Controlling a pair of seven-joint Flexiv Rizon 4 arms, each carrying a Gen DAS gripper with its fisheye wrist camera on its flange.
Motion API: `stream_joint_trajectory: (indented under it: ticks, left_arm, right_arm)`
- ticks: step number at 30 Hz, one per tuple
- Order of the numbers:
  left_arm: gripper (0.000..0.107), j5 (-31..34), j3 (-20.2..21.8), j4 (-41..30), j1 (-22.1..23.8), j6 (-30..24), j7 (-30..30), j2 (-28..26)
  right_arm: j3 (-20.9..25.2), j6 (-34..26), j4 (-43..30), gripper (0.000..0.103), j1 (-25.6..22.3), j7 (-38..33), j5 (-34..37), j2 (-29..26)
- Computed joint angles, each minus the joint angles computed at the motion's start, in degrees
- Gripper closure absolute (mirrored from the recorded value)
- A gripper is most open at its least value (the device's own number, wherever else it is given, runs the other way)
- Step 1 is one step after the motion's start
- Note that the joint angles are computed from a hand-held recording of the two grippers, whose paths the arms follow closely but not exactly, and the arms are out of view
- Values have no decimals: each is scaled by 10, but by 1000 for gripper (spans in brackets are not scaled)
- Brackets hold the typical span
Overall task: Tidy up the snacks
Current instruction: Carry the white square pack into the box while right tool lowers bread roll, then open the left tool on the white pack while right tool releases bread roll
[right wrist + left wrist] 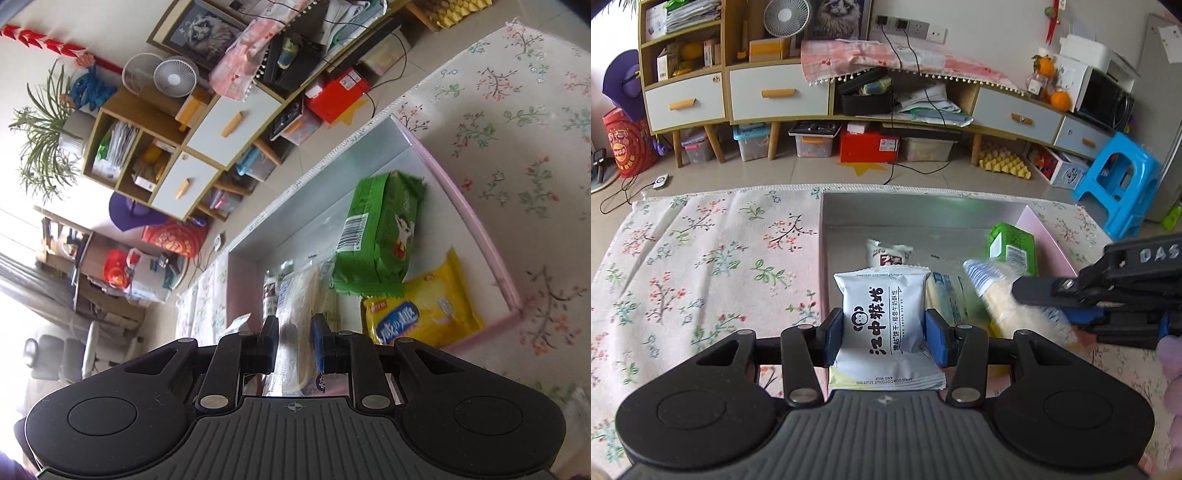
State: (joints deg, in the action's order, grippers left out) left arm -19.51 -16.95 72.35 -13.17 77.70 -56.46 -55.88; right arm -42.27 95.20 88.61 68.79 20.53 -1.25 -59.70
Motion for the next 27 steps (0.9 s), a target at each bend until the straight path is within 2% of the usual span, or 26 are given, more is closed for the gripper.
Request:
stream_joint_trajectory:
  ticks: [2,3,8,16,20,24,26,27]
  left_arm:
    - [64,2,5,-7,-5,1,-3,-5]
    - [64,6,16,-16,-13,0,-8,-9]
    - [63,19,35,-33,-27,12,-25,-22]
    - [63,23,34,-44,-25,10,-45,-28]
    - [63,26,27,-44,-22,13,-44,-28]
    - [61,22,26,-46,-23,19,-52,-29]
    - [56,21,24,-46,-22,16,-54,-29]
    - [52,20,22,-46,-21,14,-53,-29]
  right_arm:
    - [3,-25,-8,85,-5,-4,-14,0]
    - [2,-35,-10,91,-6,-5,-24,1]
    - [-20,-41,7,91,6,14,-47,-3]
    - [-26,-41,22,91,13,25,-59,2]
    - [-32,-42,27,85,17,27,-63,3]
    - [-31,-45,27,85,17,21,-70,8]
    - [-30,-49,28,84,17,18,-76,13]
    - [-28,-51,28,80,16,17,-78,15]
